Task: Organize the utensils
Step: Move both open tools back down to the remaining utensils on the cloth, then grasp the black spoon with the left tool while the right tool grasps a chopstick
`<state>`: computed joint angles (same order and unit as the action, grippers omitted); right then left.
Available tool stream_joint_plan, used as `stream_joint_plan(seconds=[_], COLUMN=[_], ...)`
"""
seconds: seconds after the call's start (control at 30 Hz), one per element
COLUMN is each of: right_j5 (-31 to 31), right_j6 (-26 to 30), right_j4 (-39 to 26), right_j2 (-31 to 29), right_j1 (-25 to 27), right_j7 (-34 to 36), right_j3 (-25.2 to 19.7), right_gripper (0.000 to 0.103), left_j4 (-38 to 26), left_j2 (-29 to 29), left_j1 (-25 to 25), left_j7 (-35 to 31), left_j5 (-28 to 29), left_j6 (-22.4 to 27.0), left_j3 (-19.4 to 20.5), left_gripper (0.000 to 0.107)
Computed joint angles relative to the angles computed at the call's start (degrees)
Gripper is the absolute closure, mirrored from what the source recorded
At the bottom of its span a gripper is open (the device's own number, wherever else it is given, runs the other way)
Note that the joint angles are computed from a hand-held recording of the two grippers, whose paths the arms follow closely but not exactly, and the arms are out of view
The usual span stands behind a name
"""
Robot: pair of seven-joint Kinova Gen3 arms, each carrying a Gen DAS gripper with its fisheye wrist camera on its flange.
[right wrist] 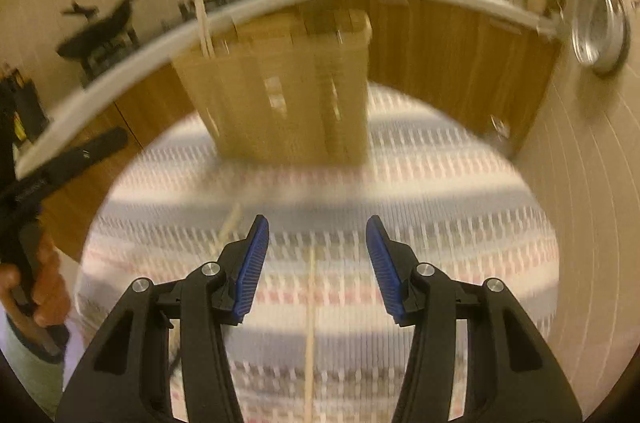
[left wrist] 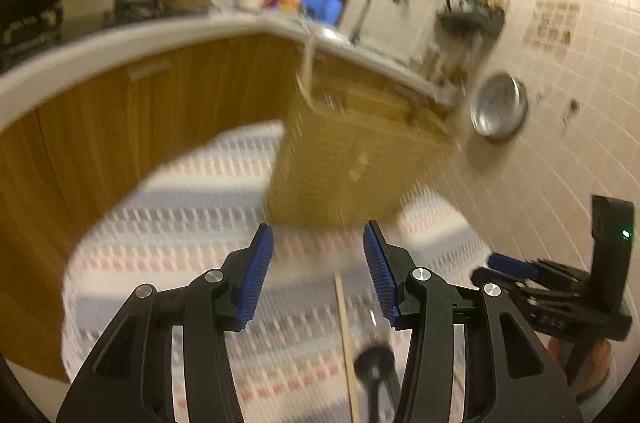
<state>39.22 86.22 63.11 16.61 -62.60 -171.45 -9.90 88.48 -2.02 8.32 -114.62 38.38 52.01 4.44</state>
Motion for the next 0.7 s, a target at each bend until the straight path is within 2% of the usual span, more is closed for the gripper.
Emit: stream_joint_plan(seconds=[0.03,0.1,0.3,0.5,0.57,0.7], right_j5=[-1.2,-4.8,-10.3,-12.5,-12.7,-13.8], right_j6=[-0.2,-0.8,-3.5,-4.8,-4.5,-5.5], right_j4=[0.4,1.1,3.3,4.0,4.0,4.8], right_j2=[-0.1,-0.2,-0.8,-0.6,-0.4,-0.4], right_j1=[0.2,1.4,2.8,3.2,3.0,3.6], right_j7=[-0.2,-0.2,-1.8,-2.5,-2.8,-3.0], right_j3=[-0.3,-0.9,-1.7,-1.9,-1.9,-1.8], right_gripper=[0.057,0.068,0.072,0.073,0.073,0.073], left_j4=[0.0,-0.5,-2.0,0.1,0.1,-0.6], left_j2=[0.2,1.0,3.3,2.3,2.6,3.3], left_j1=[-0.1,0.2,0.5,3.3,3.9,6.0], left_j7=[-0.4,-0.4,-3.4,-2.4,-1.8,1.6], left_j5=[-0.3,-2.5,-6.5,-10.4,-11.1,-14.2], left_j6=[2.3,7.0,19.9,18.5,18.6,17.6], left_j3=[-0.1,0.1,2.1,3.5,3.7,5.0], left_gripper=[0.063,0.064,0.069,0.072,0.077,0.080])
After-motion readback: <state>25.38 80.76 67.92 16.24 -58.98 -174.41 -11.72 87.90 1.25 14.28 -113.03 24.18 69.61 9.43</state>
